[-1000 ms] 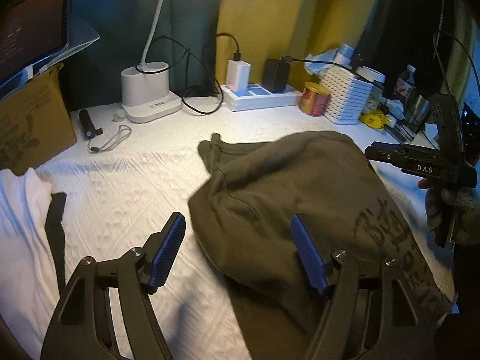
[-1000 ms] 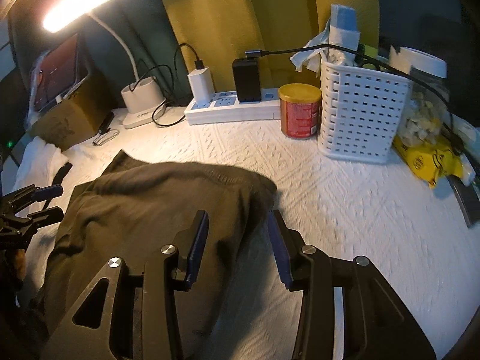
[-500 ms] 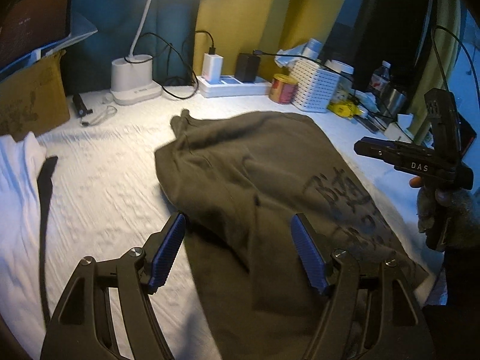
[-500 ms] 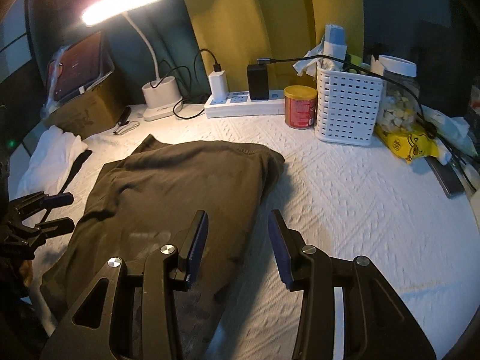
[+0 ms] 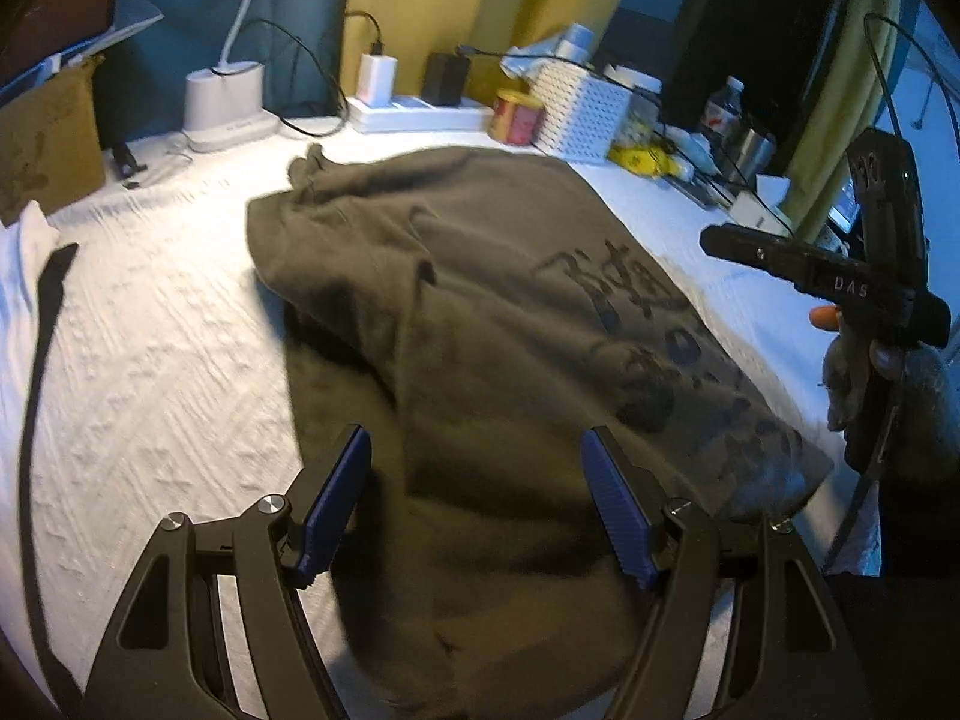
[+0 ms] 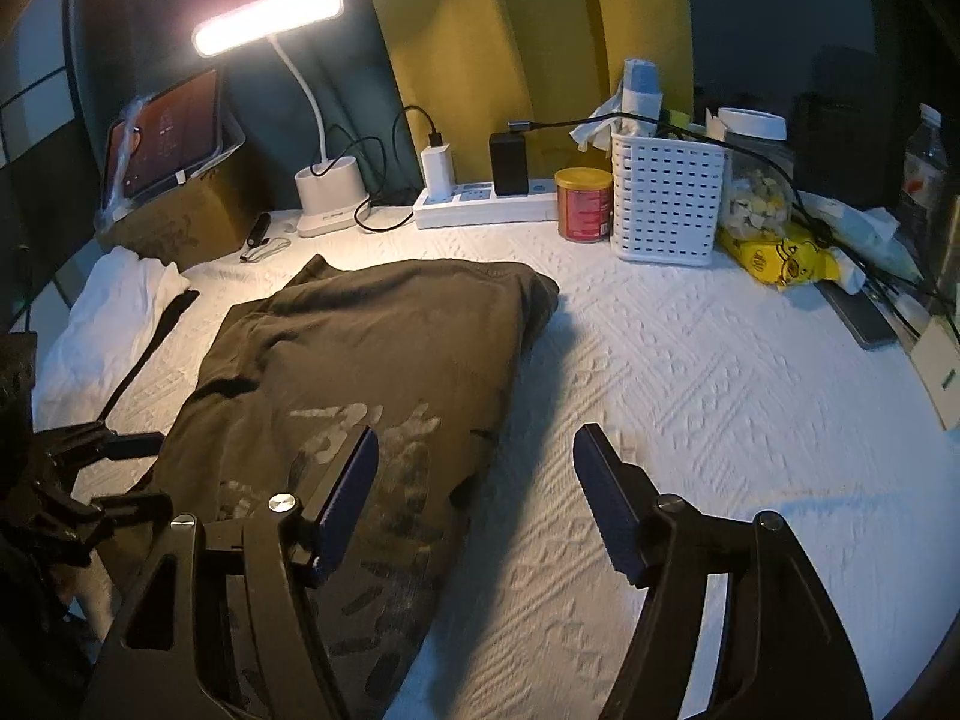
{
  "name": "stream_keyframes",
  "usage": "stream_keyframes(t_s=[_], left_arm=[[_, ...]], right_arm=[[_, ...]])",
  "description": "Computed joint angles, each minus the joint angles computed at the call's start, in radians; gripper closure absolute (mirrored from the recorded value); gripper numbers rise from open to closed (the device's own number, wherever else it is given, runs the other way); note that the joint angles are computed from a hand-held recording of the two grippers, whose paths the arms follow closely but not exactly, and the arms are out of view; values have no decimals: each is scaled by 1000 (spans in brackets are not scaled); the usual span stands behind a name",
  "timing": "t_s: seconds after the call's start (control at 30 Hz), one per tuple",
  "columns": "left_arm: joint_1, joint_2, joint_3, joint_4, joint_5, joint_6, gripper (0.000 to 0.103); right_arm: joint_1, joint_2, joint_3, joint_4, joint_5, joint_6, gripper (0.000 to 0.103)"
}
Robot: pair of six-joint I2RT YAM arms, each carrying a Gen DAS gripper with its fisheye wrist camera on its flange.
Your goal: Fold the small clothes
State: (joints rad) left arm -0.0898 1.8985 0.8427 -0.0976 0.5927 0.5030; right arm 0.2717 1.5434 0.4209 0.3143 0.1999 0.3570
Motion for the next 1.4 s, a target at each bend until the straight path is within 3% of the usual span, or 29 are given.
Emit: stream_keyframes(t_s=[0.13, 0.17, 0.2, 0.27, 0.3, 0.33, 0.53, 0.8, 0.87, 0.93, 1.0, 1.1, 1.17, 1.2, 1.23, 1.3, 1.33, 1.4], left_arm=[[2, 1, -20, 1, 15, 9, 35], [4, -4, -27, 0, 24, 16, 43], [5, -7, -29, -16, 33, 36, 63], [3, -37, -59, -7, 29, 63, 76], [4, -50, -65, -12, 32, 76, 92], [8, -63, -69, -21, 39, 87, 94], [62, -137, -75, -95, 67, 152, 96], [90, -89, -40, -172, 66, 172, 95], [96, -84, -40, -182, 63, 178, 89], [110, -86, -46, -202, 77, 205, 62], [124, -80, -46, -239, 99, 240, 43], [126, -70, -64, -240, 94, 278, 43], [132, -71, -84, -217, 102, 295, 44], [135, -76, -92, -213, 106, 302, 50], [135, -80, -95, -215, 105, 312, 70], [134, -99, -112, -203, 90, 330, 87], [136, -109, -118, -208, 93, 349, 97], [141, -150, -143, -205, 99, 371, 97]], right_arm=[[28, -21, -27, -6, 20, 24, 32], [38, -28, -37, -5, 24, 33, 32], [45, -32, -42, -5, 26, 39, 32], [70, -32, -58, 1, 31, 56, 32], [82, -28, -62, 2, 34, 62, 32], [97, -19, -65, 4, 37, 70, 32], [145, -2, -74, -6, 54, 94, 32], [257, 24, -98, -25, 67, 163, 32], [291, 38, -102, -32, 78, 203, 32], [325, 38, -112, -42, 98, 259, 32], [349, 28, -126, -44, 104, 303, 32], [395, 13, -150, -42, 116, 375, 32], [436, 14, -170, -22, 132, 423, 32], [458, 13, -174, -21, 154, 440, 32], [484, 15, -178, -20, 174, 464, 32], [510, 18, -179, -23, 198, 490, 34], [530, 24, -177, -27, 219, 505, 40], [553, 37, -168, -44, 246, 523, 46]])
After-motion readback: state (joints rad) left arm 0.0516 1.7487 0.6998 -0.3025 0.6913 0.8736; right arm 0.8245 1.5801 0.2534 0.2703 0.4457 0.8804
